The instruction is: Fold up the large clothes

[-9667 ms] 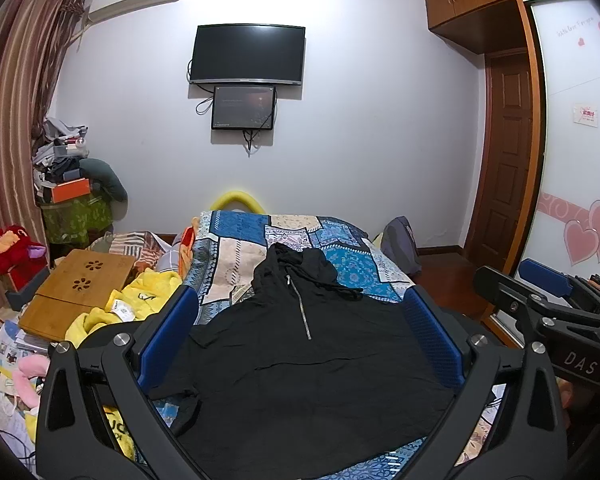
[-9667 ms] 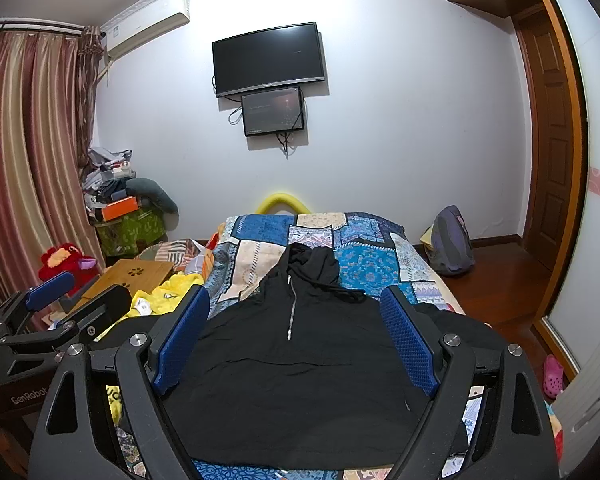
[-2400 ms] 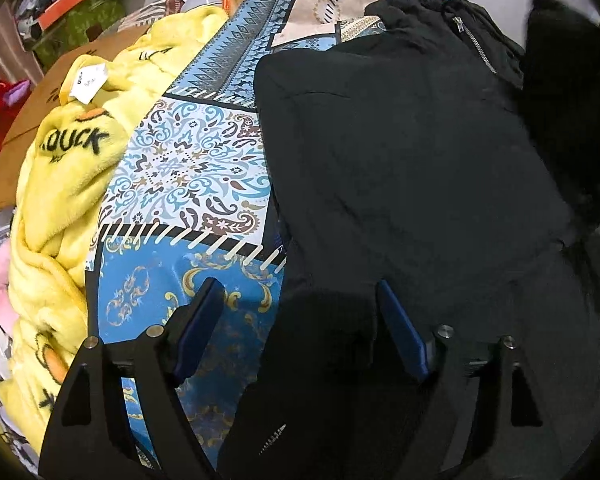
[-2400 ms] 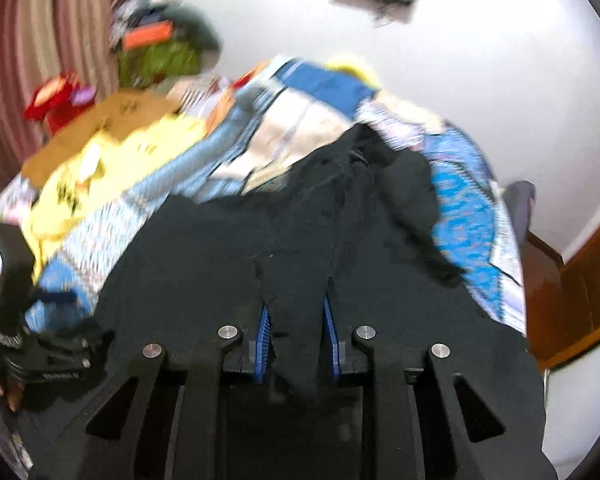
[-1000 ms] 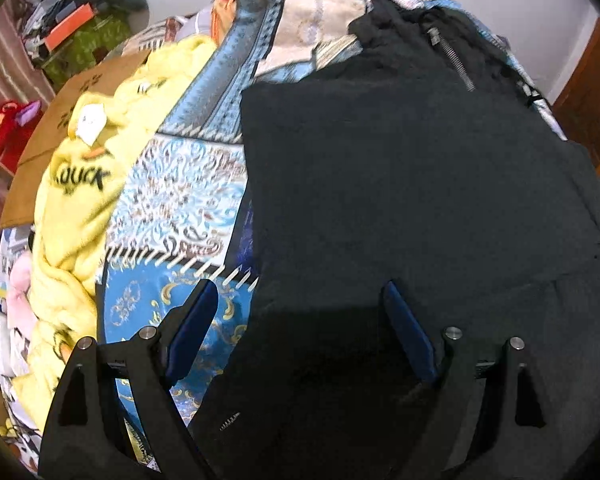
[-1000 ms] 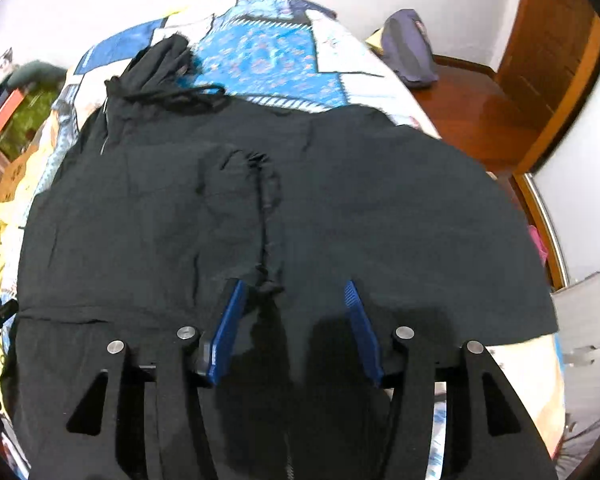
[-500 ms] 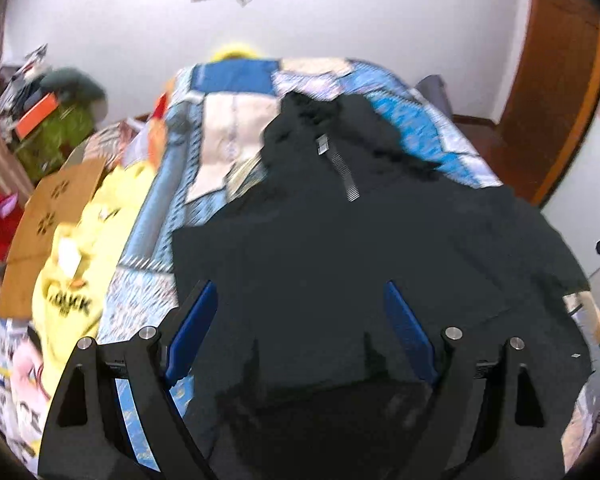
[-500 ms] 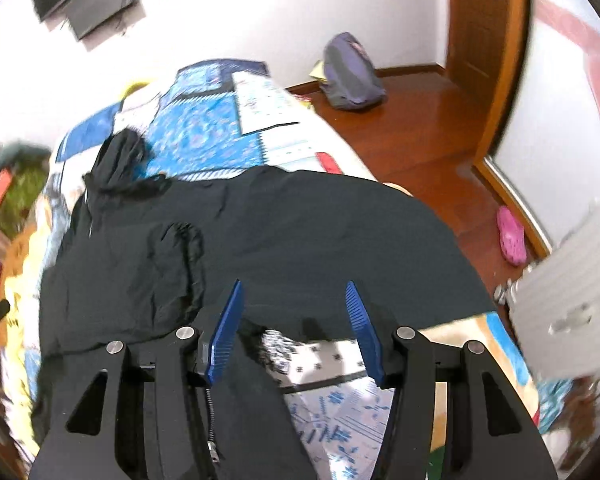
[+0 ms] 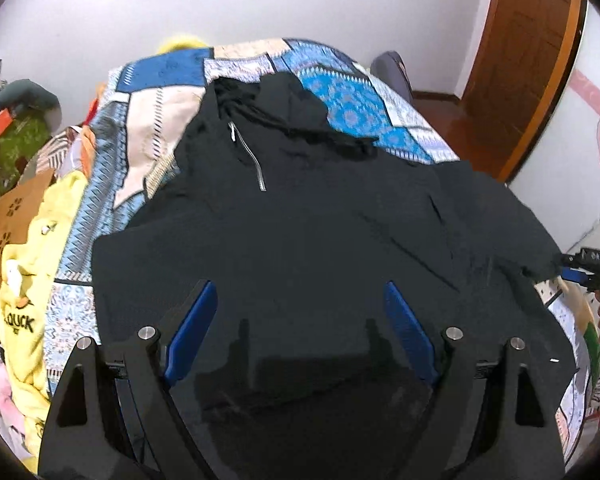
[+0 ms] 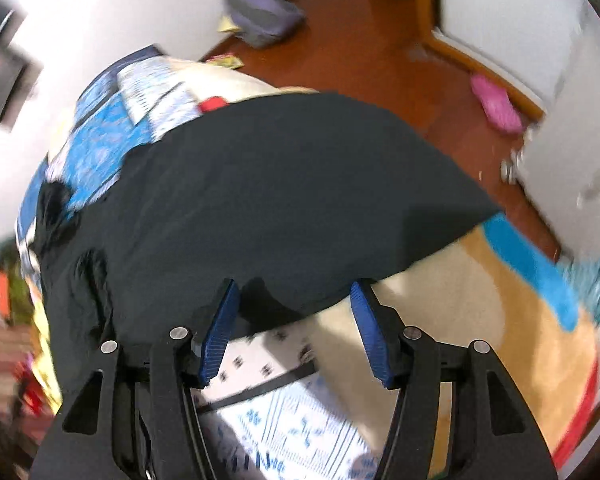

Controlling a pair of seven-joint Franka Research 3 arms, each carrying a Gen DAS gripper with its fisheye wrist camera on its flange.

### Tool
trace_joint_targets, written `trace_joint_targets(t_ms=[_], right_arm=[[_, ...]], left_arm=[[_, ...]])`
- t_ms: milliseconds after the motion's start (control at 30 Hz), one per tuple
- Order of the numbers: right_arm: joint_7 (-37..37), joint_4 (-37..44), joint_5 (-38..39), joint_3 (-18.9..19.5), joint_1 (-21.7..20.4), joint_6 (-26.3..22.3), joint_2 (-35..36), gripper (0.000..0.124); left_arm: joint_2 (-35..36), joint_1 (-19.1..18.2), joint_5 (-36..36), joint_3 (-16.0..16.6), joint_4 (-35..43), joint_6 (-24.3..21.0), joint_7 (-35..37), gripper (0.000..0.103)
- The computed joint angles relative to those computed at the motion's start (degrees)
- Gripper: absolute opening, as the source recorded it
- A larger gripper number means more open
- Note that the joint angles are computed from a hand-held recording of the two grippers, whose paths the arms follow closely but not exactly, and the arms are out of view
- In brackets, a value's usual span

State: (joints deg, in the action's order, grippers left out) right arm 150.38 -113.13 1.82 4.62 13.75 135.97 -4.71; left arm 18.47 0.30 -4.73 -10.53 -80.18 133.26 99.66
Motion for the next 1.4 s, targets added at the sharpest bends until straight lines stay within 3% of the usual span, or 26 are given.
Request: trace_joint_targets(t_ms=[133, 200, 433, 500, 533, 567, 600, 667, 767, 900, 1133, 1400], right_arm=[[0.27, -4.34, 4.89, -0.62, -0.40, 7.54, -1.42, 0.057], [1.08, -4.11, 5.18, -0.41, -0.63, 8.47, -0.91, 0.058], [8.12, 1.57, -5.59, 0.29, -0.42, 4.53, 3.19, 0.058], [10.64, 3.11, -10.56, 0.27, 0.18, 2.62, 4.16, 0.053], [11.56, 4.14, -12.98, 0.27, 0.60, 0.80, 4.63, 0.046], [12.12, 5.03, -14.74, 0.13, 0.94, -0.91, 4.99, 0.030], [13.06, 6.16, -17.14, 0.13, 1.42, -3.01, 5.37, 0.026], [13.23, 5.91, -17.38, -0.33, 1.69, -2.31, 4.90, 0.015], [12.92, 7.37, -18.81, -0.49, 1.85, -2.48, 4.58, 0.011], [11.47, 13.20, -23.29, -0.23, 2.63, -3.41, 5.87, 0.009], [6.58, 25.10, -28.90, 0.45, 6.66, 1.45, 10.31, 0.008], [-7.76, 43.38, -22.48, 0.77, 13.65, 1.81, 23.54, 0.008]], left_arm=[[0.64, -0.09, 0.35, 0.20, -0.28, -0.26, -0.59, 0.085], [1.42, 0.06, 0.01, 0.17, 0.43, -1.28, -1.24, 0.085], [2.93, 1.03, -2.09, -0.23, 2.00, -3.62, -2.86, 0.085], [2.56, 1.15, -2.18, -0.22, 1.41, -3.33, -2.89, 0.085], [2.22, 1.31, -2.40, -0.23, 0.92, -3.06, -2.81, 0.085], [2.02, 1.41, -2.56, -0.23, 0.68, -2.93, -2.75, 0.085], [1.78, 1.54, -2.71, -0.20, 0.38, -2.72, -2.67, 0.085], [0.83, 1.84, -2.92, -0.09, -0.82, -1.89, -2.28, 0.085], [-0.70, 2.04, -2.58, 0.32, -2.77, -0.33, -1.84, 0.085], [-2.35, 2.83, -3.36, 0.61, -4.34, 0.87, -0.53, 0.085], [-4.77, 4.38, -6.14, 1.29, -6.47, 3.52, 0.77, 0.085], [-7.75, 5.92, -10.06, 2.00, -9.85, 4.96, 4.55, 0.085]])
